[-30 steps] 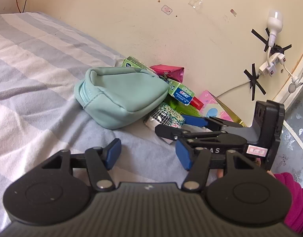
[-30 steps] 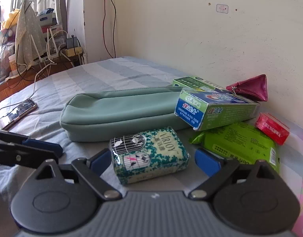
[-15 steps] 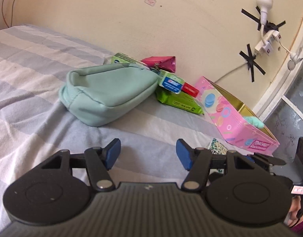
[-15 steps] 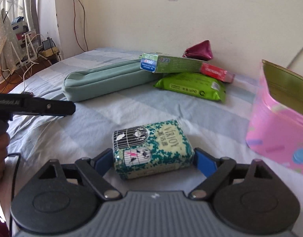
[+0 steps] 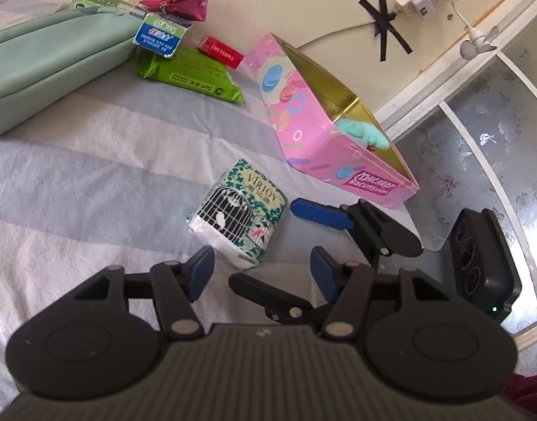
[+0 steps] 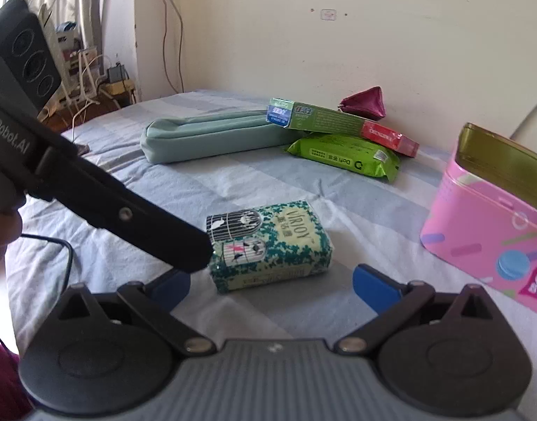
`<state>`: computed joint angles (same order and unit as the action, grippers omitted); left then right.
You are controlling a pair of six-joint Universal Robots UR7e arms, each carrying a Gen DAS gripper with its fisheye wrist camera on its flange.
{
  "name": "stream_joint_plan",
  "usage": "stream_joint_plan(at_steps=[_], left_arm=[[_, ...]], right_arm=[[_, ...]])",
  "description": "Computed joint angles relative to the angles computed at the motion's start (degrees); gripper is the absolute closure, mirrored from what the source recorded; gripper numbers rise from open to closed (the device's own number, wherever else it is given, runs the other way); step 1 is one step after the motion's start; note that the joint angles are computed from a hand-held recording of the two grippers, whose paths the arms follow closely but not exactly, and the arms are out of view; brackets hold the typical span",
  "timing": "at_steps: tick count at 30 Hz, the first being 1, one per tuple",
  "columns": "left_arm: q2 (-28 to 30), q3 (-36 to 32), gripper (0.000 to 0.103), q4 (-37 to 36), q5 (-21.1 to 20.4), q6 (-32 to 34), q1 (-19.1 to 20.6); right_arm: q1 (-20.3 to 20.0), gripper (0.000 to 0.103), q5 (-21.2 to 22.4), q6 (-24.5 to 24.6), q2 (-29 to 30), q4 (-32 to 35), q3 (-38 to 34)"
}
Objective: Organize objects
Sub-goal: 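Lower the tissue pack into the pink tin and release it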
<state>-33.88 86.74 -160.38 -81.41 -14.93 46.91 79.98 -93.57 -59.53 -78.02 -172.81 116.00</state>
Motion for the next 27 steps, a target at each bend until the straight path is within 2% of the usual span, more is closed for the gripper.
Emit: stream_joint_plan(at_steps=[4,6,9,13,15,19,24,27], left_arm=[[1.9,-2.9,0.05,1.7,1.6,-0.6,0.0],[2.7,-4.6,0.051,2.9,4.5,-0.1,-0.7],[3.5,-7.0,0.052,3.6,4.0,2.3,-1.3],[6.3,-12.5,0.052,2.5,4.4,10.6,-3.4],[8.7,-16.4,0.052,2.6,4.5,14.2,-4.4],[15.1,-26.3,0.052,4.6,3.4,19.8,-5.4],[23.3,-38.7,0.052,11.1,2.5,21.5,-5.6],[26.6,-44.0,0.052,15.0,2.7,21.5,-5.6]], right_arm=[[0.0,0.004,1.0,0.9,1.4,3.8,-2.6],[-0.3,0.026,2.1,0.5,1.6,0.8,-1.8],[-1.9,0.027,6.3,0.7,0.8,-6.1,0.4],[-2.9,0.027,10.8,-0.5,0.7,-20.5,2.5],[-3.4,0.027,12.1,0.5,0.6,-24.9,2.2],[-5.2,0.026,12.8,6.6,-0.4,-26.7,-0.5],[-7.6,0.026,11.6,13.5,0.5,-28.8,-3.4],[-8.2,0.023,10.1,15.3,1.3,-28.8,-4.7]])
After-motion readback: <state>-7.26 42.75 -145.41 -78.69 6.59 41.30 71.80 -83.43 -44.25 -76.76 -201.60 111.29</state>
